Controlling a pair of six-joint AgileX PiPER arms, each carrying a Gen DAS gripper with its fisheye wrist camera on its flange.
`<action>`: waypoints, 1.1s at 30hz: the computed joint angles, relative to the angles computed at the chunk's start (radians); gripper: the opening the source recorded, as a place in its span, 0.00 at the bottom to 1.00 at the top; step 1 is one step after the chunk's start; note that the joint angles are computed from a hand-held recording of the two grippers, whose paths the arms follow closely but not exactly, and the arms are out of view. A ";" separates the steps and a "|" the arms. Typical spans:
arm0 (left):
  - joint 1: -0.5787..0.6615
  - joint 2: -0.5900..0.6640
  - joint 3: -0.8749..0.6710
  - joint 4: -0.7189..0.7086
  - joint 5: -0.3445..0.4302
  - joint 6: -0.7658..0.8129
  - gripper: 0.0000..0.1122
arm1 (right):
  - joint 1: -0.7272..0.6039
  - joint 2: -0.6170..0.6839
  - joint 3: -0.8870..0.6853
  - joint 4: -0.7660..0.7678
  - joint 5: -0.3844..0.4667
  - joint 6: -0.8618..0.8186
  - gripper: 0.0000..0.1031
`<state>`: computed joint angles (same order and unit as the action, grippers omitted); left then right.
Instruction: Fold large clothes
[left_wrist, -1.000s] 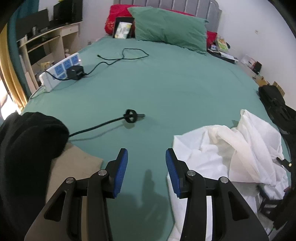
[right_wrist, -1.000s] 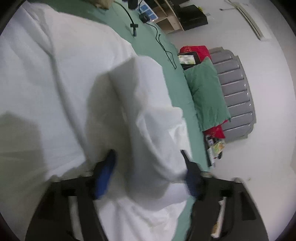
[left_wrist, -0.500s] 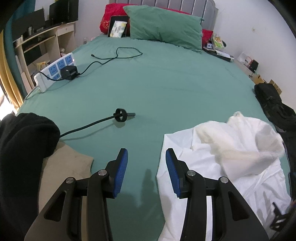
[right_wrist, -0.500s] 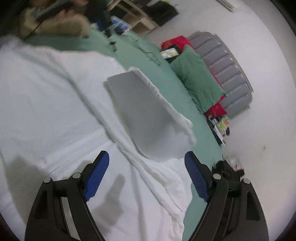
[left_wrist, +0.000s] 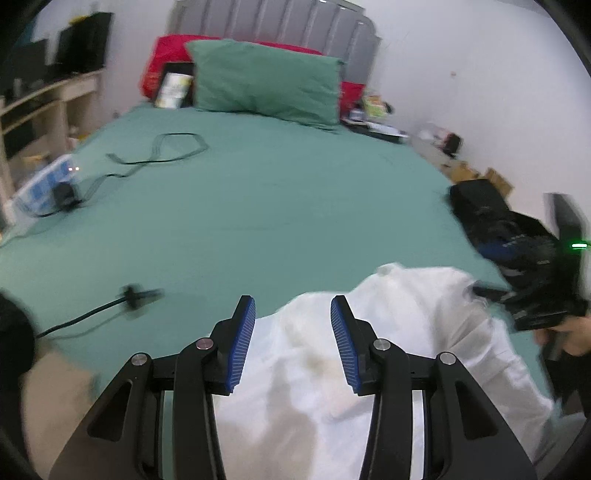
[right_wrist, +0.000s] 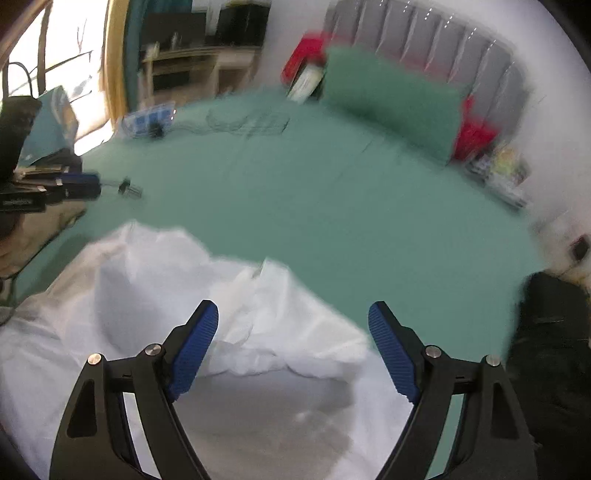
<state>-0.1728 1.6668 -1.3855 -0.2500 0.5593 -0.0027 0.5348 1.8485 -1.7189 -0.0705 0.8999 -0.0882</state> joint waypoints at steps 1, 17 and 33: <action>-0.002 0.040 -0.043 -0.043 0.020 0.027 0.40 | -0.016 0.054 -0.057 0.026 0.069 -0.024 0.81; -0.236 0.016 0.031 0.057 0.320 -0.009 0.40 | 0.080 -0.444 0.762 -0.137 -0.179 0.287 0.81; -0.379 -0.146 0.245 0.187 0.309 -0.531 0.45 | -0.231 -0.579 0.945 0.690 -0.204 -0.207 0.40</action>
